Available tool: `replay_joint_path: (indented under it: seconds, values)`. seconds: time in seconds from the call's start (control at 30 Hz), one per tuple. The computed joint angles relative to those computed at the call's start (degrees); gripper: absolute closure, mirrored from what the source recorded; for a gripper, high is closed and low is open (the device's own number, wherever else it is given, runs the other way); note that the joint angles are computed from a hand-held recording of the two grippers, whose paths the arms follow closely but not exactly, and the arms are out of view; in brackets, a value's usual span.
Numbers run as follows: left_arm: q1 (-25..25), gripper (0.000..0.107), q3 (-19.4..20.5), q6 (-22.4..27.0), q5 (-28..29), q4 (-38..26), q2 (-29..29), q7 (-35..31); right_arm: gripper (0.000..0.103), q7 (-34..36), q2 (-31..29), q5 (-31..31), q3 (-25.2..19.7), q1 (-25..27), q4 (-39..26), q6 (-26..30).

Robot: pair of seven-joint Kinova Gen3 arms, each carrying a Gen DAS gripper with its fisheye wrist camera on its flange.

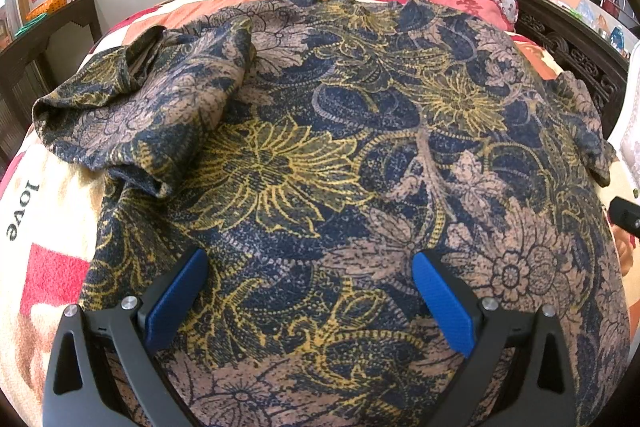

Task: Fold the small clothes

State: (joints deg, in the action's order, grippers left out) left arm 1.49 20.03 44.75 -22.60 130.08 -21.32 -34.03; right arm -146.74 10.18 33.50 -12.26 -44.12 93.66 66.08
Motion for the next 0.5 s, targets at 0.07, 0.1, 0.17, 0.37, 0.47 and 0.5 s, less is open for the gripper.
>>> replay_joint_path:
  seconds: [0.07, 0.1, 0.17, 0.37, 0.47, 0.5]
  values:
    - [-0.07, 0.005, 0.58, -0.17, -0.04, -0.13, 0.4, 0.6, 0.002, -0.57, -0.72, 1.08, 0.0, -0.16, 0.76, -0.39]
    - [0.0, 0.005, 0.12, -0.28, 0.12, 0.02, 0.22, 0.22, 0.002, -0.91, -1.03, 1.64, -0.11, -0.26, 1.1, -0.44]
    - [0.0, 0.005, -0.17, -0.51, 0.11, 0.05, 0.42, 0.01, 0.002, -1.3, -1.74, 1.95, -0.31, -0.05, 1.71, -0.85]
    - [-0.71, 0.005, 1.3, -0.62, -1.42, -0.03, 1.59, 1.9, 0.002, -3.46, -3.31, 4.47, -1.48, -0.1, 3.21, -0.92]
    - [0.11, 0.005, 0.38, -0.79, -1.06, -0.13, 1.79, 1.86, 0.002, -3.5, -4.25, 4.84, -1.9, 0.32, 3.6, -1.25]
    - [1.39, 0.005, -1.5, -1.89, 0.51, -0.07, 1.38, 1.52, 0.002, -3.98, -4.61, 5.25, -2.12, 0.28, 3.81, -1.14]
